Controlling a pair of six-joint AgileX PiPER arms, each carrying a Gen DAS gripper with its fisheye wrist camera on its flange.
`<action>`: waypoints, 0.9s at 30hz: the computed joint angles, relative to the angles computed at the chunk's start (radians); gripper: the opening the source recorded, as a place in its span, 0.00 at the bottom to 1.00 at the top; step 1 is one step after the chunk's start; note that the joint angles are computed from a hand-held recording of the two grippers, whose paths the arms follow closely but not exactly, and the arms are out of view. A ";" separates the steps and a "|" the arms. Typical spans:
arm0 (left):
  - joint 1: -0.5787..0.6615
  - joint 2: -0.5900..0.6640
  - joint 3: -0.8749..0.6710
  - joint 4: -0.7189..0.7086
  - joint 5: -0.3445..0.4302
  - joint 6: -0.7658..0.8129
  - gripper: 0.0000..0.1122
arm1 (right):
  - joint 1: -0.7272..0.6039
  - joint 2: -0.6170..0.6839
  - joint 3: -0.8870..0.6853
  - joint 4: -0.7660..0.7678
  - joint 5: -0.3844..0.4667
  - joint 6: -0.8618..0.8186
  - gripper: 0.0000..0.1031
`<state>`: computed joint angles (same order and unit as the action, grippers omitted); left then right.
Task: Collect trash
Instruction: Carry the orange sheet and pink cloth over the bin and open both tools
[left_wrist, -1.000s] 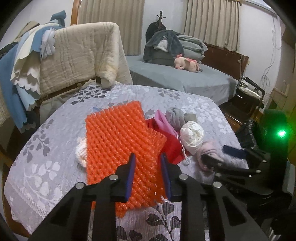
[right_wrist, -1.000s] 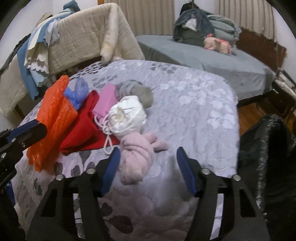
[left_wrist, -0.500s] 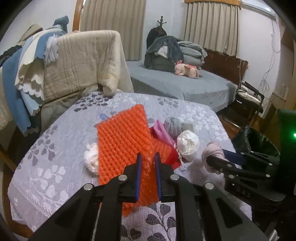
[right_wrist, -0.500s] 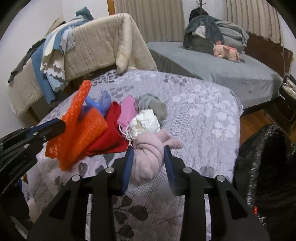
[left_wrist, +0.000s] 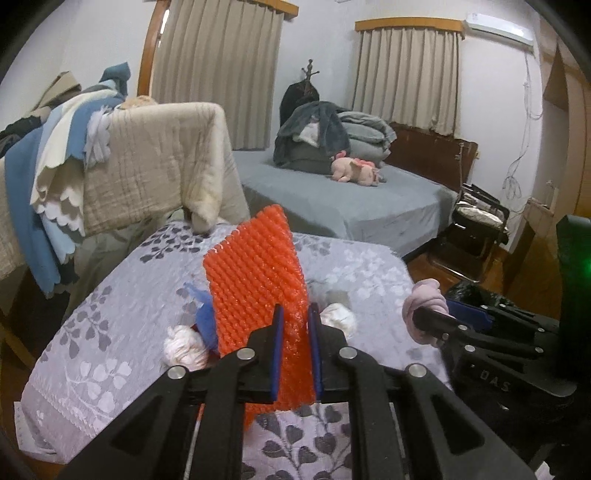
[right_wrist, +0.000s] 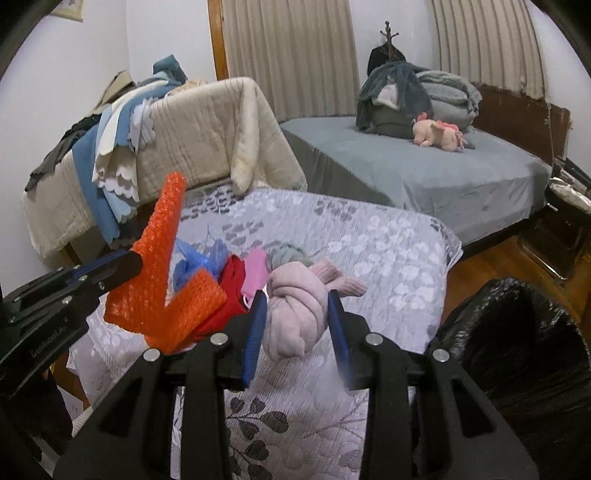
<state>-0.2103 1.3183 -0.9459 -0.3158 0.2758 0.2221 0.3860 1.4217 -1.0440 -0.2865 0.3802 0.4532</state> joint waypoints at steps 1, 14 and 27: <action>-0.011 -0.005 -0.006 0.010 0.005 -0.011 0.11 | 0.003 -0.008 0.000 -0.014 0.004 0.015 0.31; -0.155 -0.009 -0.080 0.070 0.045 -0.086 0.11 | -0.068 -0.173 0.044 -0.057 0.078 0.031 0.31; -0.356 0.093 -0.184 0.053 0.051 -0.092 0.11 | -0.328 -0.368 0.139 0.087 0.141 -0.171 0.31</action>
